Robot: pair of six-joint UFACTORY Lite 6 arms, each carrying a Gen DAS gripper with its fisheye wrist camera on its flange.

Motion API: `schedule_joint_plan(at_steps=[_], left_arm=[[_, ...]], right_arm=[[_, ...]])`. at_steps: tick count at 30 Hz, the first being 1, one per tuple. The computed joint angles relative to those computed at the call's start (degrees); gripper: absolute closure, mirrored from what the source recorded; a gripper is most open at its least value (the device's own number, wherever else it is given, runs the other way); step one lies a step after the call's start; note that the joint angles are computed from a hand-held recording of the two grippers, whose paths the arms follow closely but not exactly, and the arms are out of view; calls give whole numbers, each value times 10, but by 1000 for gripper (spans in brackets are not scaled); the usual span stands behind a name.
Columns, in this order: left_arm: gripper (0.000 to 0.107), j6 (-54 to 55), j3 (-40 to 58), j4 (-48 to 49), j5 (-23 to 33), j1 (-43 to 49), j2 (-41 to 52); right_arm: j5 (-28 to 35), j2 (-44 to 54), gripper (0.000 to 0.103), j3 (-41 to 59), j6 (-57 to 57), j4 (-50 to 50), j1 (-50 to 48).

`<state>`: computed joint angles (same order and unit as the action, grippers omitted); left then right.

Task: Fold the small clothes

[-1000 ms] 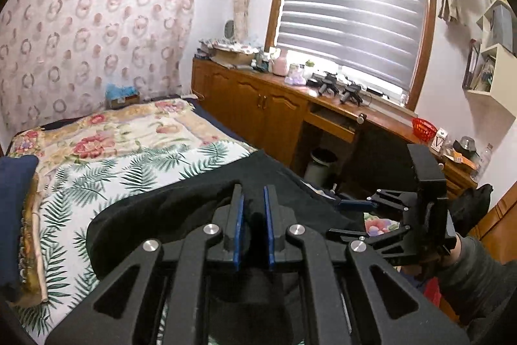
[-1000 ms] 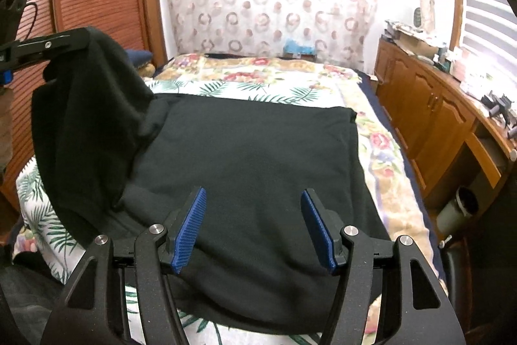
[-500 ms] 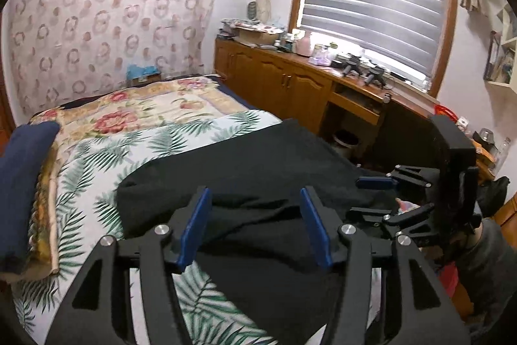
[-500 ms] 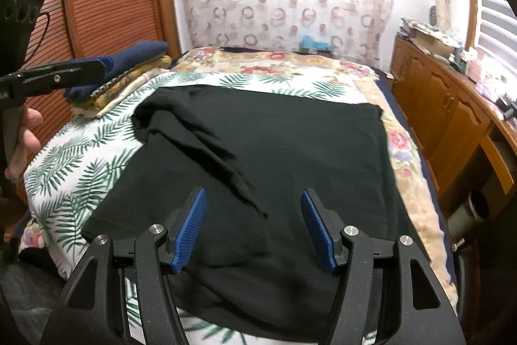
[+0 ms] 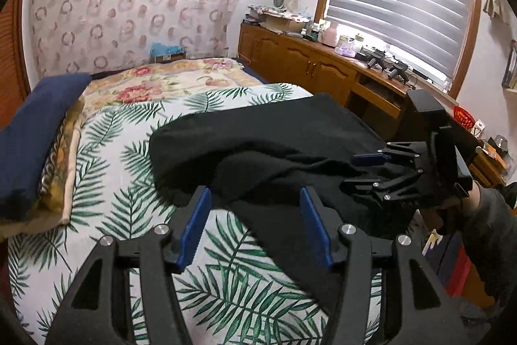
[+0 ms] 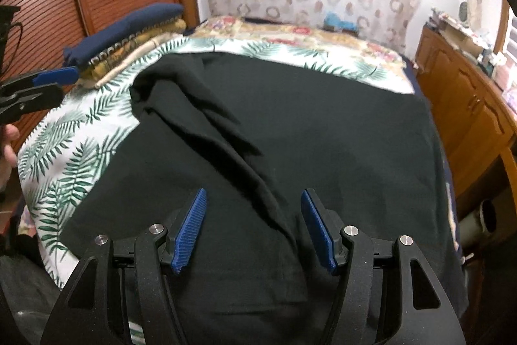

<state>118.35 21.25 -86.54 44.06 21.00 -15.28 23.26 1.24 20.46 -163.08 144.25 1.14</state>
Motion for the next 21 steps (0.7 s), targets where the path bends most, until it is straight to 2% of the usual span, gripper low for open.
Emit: schedule_joint_plan(at_steps=[5,7,11,12,14,17,21], left_arm=[[51,16,0,-5,3,15,20],[51,15,0,-3,4,17,21],[51,19,-2,-6,3,17,27],[51,22,-4,-7,3,17,28],[51,27,-6,-11,2,16,31],[51,32,-6,-14,0,15,36],[51,35,-8,-22,-5,8,39]], right_arm=[[2,63,43,41,58,-77,-12],[2,56,46,35,52,-67,-5],[7,44,62,26,54,-78,-4],[6,41,72,24,53,-78,-2],[4,36,83,21,66,-102,1],[-1,15,92,5,10,-50,20],[16,-52,95,-39,-40,17,32]])
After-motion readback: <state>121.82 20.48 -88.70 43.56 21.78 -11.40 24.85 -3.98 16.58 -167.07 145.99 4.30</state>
